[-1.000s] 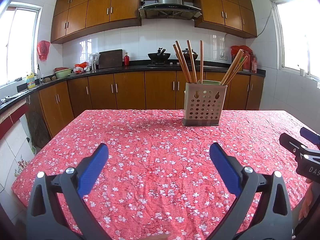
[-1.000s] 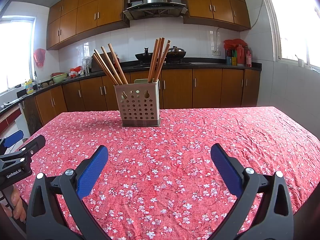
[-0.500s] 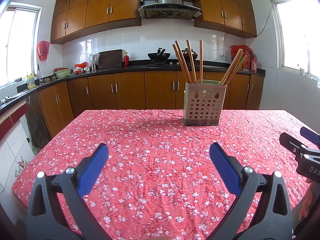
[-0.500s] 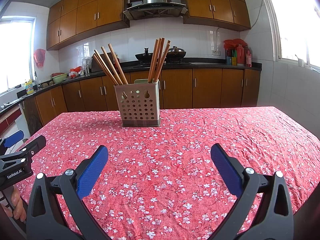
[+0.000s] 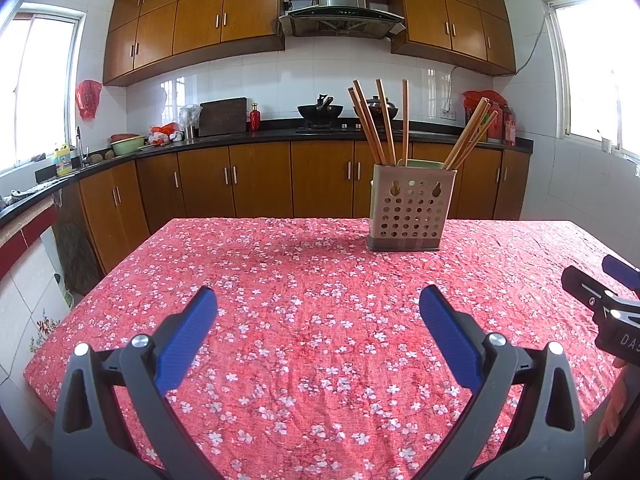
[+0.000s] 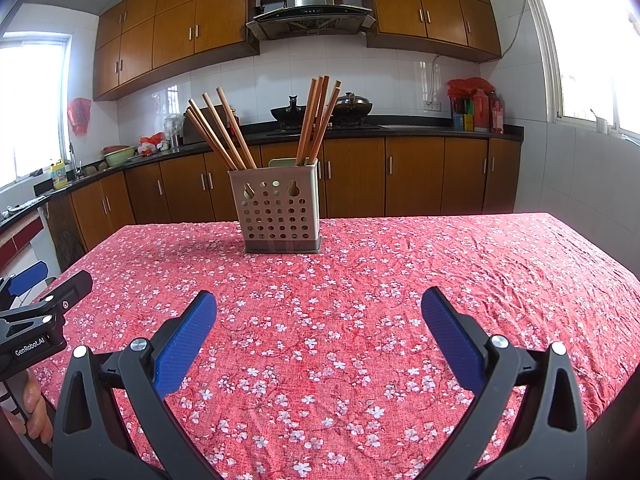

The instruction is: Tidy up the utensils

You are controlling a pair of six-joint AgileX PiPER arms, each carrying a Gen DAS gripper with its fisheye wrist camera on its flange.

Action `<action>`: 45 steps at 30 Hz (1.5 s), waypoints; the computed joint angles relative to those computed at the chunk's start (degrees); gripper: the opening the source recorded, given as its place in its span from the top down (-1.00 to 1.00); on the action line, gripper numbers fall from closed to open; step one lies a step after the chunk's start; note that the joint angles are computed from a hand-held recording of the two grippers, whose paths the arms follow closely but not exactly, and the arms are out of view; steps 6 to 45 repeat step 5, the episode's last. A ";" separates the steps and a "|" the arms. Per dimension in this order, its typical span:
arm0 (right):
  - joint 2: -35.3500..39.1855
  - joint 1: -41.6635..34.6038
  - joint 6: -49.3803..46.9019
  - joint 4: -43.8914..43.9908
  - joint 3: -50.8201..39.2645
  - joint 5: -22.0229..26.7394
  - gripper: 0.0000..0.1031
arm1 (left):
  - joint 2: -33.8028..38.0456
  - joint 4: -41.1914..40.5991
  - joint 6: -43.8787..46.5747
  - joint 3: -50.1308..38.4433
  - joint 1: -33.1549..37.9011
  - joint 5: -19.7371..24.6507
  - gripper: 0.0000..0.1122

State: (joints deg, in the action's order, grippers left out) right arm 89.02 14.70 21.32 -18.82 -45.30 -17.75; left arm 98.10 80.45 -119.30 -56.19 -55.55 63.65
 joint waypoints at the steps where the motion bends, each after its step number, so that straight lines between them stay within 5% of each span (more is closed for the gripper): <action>1: -0.02 -0.01 0.10 -0.08 -0.02 0.02 -0.97 | -0.02 -0.11 -0.02 -0.02 0.03 -0.11 -0.76; 45: -0.01 -0.02 0.08 -0.08 -0.03 0.00 -0.97 | -0.48 -0.09 0.13 0.32 0.33 -0.60 -0.76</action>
